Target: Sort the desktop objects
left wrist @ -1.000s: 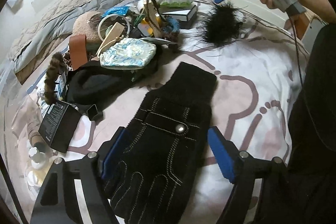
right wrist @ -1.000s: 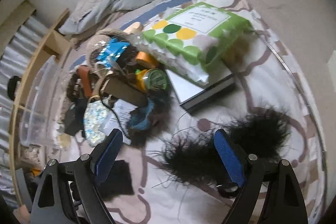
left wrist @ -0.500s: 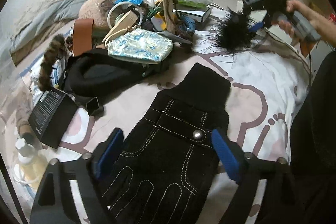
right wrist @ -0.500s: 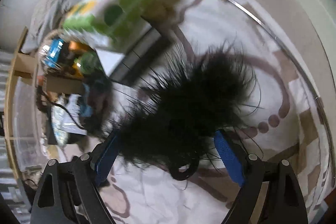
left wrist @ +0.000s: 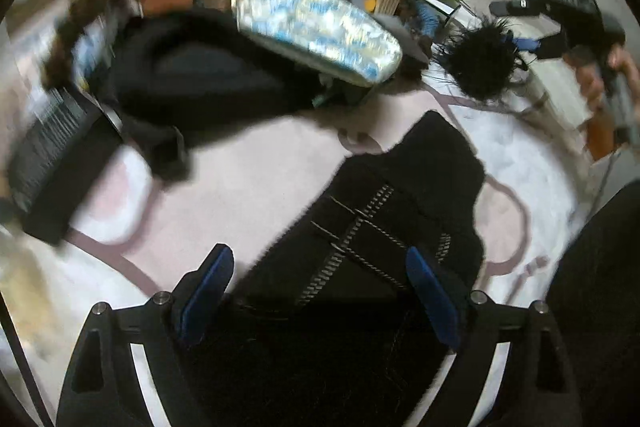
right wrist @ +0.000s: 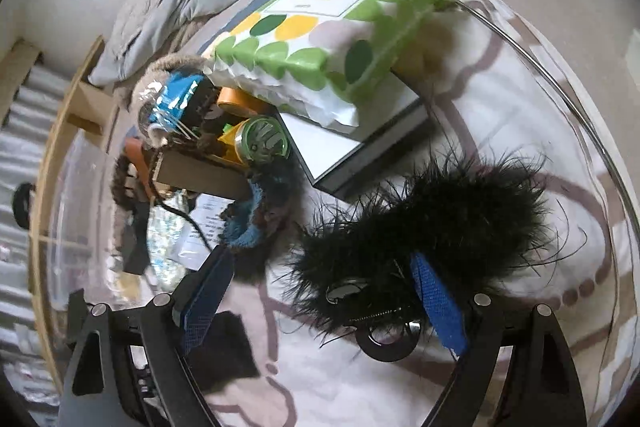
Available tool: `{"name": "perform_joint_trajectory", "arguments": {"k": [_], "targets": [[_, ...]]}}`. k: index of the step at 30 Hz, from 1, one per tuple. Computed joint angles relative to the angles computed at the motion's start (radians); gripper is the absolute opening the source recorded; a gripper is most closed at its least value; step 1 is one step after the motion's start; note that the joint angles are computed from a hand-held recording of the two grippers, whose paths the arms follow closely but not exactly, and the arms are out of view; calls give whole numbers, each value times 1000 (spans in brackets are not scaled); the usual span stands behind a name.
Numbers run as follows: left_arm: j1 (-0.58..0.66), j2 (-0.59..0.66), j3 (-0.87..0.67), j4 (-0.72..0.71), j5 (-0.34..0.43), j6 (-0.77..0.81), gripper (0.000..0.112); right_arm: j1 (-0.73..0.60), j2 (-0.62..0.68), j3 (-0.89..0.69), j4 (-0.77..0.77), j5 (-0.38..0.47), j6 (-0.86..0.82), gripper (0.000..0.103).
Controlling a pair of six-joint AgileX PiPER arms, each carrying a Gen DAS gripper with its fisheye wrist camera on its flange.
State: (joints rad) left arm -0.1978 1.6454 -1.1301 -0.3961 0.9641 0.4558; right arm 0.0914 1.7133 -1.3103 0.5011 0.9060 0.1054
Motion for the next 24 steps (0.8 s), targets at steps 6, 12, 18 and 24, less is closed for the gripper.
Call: {"name": "perform_joint_trajectory", "arguments": {"k": [6, 12, 18, 24], "targets": [[5, -15, 13, -40, 75, 69, 89, -10, 18, -15, 11, -20, -7, 89], [-84, -91, 65, 87, 38, 49, 92, -19, -9, 10, 30, -54, 0, 89], [-191, -103, 49, 232, 35, -12, 103, 13, -21, -9, -40, -46, 35, 89], [-272, -118, 43, 316, 23, -21, 103, 31, -39, -9, -80, -41, 33, 89]]}}
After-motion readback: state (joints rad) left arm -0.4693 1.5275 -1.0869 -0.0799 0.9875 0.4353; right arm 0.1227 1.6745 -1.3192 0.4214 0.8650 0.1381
